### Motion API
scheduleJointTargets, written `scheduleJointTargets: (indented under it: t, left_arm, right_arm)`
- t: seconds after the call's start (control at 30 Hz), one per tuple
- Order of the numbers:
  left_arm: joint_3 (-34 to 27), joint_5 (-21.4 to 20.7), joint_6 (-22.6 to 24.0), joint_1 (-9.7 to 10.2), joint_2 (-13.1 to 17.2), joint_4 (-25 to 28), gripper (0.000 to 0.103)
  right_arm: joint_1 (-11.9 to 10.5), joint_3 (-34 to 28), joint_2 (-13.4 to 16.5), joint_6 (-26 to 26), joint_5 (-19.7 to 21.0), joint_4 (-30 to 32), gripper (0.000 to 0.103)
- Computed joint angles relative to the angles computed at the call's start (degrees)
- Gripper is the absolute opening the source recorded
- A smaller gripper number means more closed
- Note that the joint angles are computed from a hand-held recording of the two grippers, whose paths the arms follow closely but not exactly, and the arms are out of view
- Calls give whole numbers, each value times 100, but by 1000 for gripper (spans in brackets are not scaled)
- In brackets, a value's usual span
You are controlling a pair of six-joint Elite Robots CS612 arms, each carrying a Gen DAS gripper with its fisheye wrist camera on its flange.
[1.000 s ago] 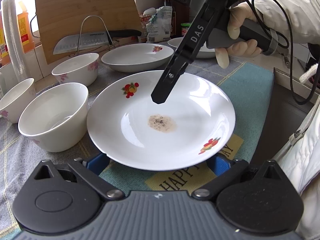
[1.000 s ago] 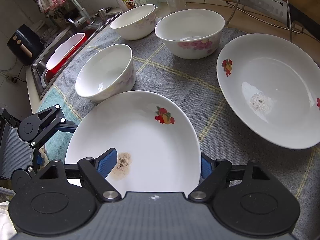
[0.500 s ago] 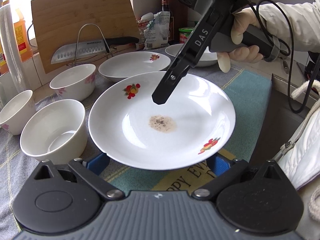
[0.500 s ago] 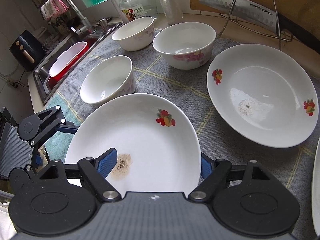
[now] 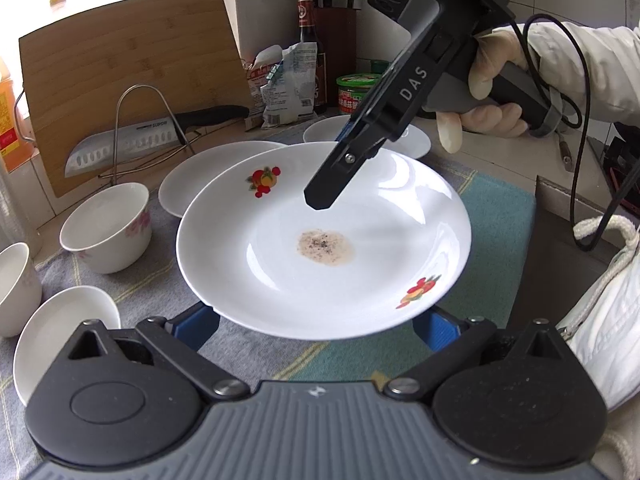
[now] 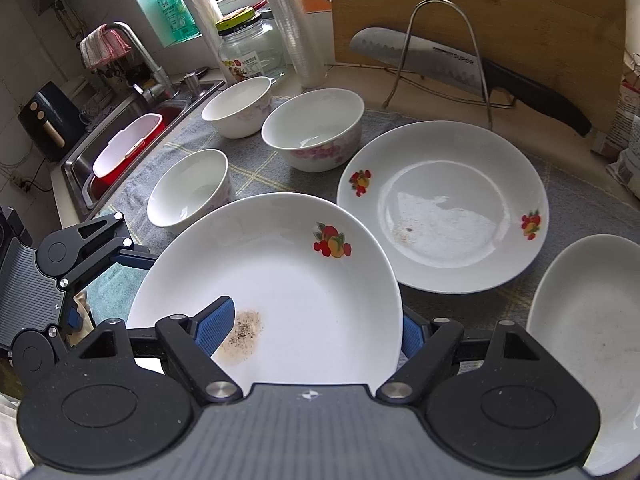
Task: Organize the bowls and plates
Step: 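Lift the stained plate and carry it toward the placed fruit-decal plate, then lower the stained plate onto the fruit-decal plate and open the right tool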
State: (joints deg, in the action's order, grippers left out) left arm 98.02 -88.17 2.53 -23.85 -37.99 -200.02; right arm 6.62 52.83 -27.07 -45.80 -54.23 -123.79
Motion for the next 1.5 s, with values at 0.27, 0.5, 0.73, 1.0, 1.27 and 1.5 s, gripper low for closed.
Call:
scheduleJointTargets:
  t: [0.27,0.5,0.73,1.0,1.27,1.5]
  left_arm:
    - [-573,-55,29,-122,194,393,102]
    - [-1222,-207,116,-197,439,805,102]
    - [-1966,-352,196,-245,779,1250,102]
    - [-2521,-389,199,-283,1027,1667,102]
    - [-2875,-357,212,-316,1161,2115,102]
    - [-3045,-331,222,-317,1253,2334,101]
  right_arm:
    - [-245,-180,73,-4,64,-63,87]
    - [-459,-379,174,121,66,-111,87]
    - [-634,-684,351,290,-36,-125,87]
    - [-769,-1153,634,397,-45,54,87]
    - [-830,-1634,926,533,-11,326,87]
    - [-843,-1949,1102,528,-44,561,87]
